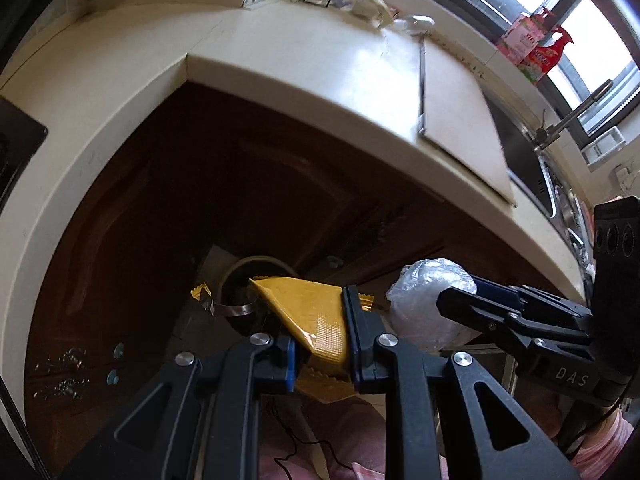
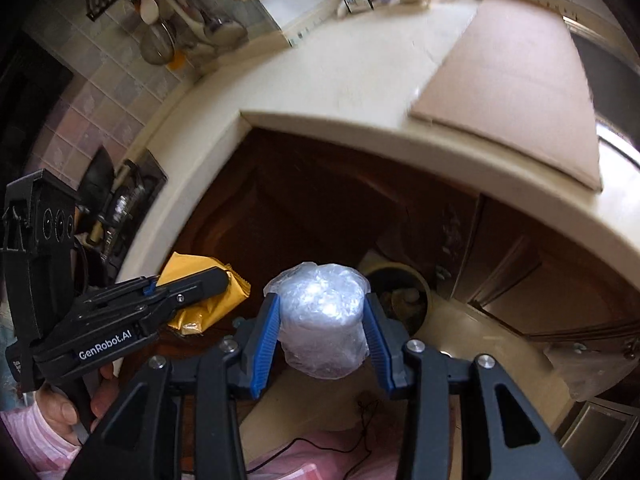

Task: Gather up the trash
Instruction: 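Lift packet and bag and carry them down over the bin with both tools, then open both tools to drop packet and bag into the bin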

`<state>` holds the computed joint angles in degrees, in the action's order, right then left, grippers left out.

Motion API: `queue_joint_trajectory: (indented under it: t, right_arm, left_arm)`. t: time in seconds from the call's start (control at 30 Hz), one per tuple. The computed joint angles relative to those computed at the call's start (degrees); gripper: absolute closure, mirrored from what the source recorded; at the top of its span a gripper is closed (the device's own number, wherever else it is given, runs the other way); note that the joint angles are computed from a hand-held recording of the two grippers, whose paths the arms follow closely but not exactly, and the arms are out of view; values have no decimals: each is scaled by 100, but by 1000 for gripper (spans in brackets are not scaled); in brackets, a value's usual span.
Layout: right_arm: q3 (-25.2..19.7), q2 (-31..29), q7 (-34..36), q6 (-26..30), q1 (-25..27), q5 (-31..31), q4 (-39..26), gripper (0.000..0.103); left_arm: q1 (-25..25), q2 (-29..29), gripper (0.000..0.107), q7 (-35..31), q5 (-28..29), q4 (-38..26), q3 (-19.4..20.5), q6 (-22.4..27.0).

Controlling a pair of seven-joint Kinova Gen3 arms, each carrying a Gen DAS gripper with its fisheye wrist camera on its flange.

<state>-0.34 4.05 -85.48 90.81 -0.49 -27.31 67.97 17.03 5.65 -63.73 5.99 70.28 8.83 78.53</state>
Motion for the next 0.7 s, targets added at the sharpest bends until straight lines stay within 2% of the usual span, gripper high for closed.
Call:
queue_joint_trajectory:
  t: [0.17,0.3,0.37,0.5,0.6,0.7]
  right_arm:
    - [-98,131,133,-634,-154,225,932,61]
    - [-189,366,365,-1332,-267,316,1652,61]
    - [-237,535,483,-1730,-330,380,1953,59]
    - [-328,1034,746,-2329,-356,345,2346,55]
    - [-381,1352,745,-2769,-439,483,2519,50]
    - [-439,1604,711,-2843,-496,655,2447,40]
  left_arm:
    - [-112,94,90,-90,117,1027,-78,-670]
    - [-11,466,90,-70,-163,1554,-67,-1247]
    - [10,690,83,-51,-221,1741,-97,-1573]
    - [53,1081,49,86,-403,1952,-204,-1993]
    - [22,1328,47,196,-495,2043,-287,-2148]
    - [-17,1493,45,339,-511,2039,-356,-2128]
